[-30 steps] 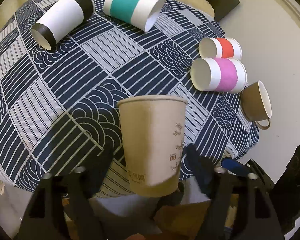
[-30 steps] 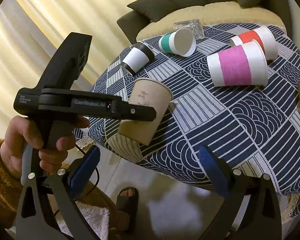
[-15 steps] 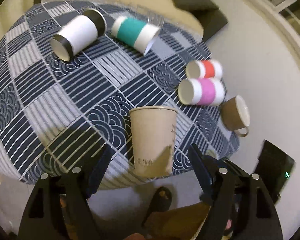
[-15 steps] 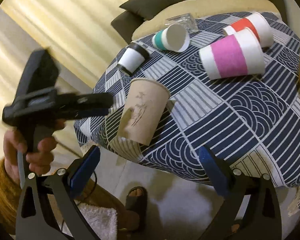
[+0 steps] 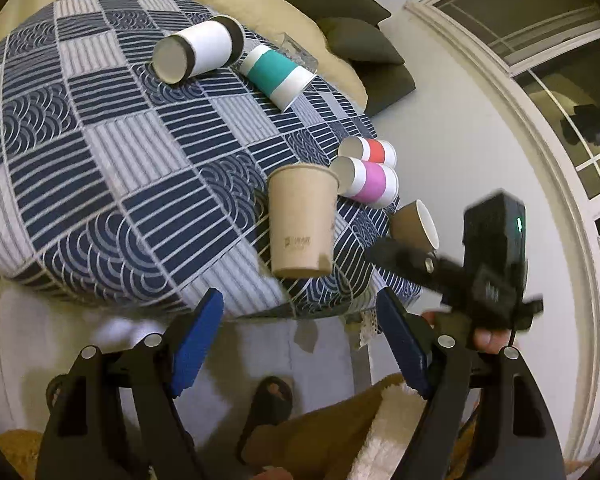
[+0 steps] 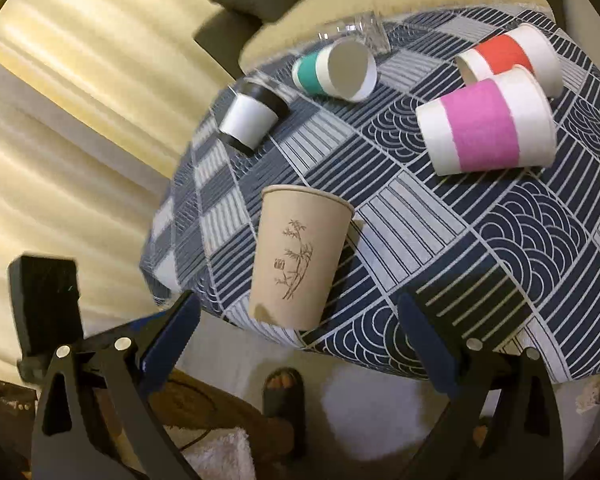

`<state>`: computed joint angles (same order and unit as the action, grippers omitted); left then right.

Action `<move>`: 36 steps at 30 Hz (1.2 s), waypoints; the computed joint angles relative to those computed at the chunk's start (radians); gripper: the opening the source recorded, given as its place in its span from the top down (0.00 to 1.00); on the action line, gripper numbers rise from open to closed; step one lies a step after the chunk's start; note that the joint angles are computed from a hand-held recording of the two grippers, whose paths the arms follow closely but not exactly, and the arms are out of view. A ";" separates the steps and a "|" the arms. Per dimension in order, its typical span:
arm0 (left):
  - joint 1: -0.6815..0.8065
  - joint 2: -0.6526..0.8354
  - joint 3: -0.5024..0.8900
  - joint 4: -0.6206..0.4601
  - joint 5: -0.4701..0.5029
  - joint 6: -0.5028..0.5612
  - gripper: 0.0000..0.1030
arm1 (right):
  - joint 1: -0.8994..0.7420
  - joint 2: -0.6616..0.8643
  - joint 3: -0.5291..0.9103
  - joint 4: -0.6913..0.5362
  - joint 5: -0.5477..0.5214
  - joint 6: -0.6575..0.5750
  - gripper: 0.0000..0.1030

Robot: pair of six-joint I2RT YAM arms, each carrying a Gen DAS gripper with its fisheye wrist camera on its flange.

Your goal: Flip cup upright

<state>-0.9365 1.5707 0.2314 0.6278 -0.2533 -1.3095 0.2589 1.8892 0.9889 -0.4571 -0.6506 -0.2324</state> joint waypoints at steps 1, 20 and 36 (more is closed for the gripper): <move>-0.008 0.004 -0.021 0.030 -0.005 -0.007 0.25 | 0.021 0.012 0.022 -0.011 0.026 0.021 0.05; 0.016 0.281 -0.141 0.515 0.070 0.036 0.25 | 0.201 0.190 0.277 -0.123 0.290 0.243 0.22; 0.011 0.301 -0.152 0.547 0.073 0.030 0.25 | 0.239 0.187 0.273 -0.119 0.359 0.262 0.39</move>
<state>-0.9258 1.8716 0.0796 1.1748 -0.1807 -1.2792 0.4976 2.0764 1.2622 -0.5765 -0.2919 0.0295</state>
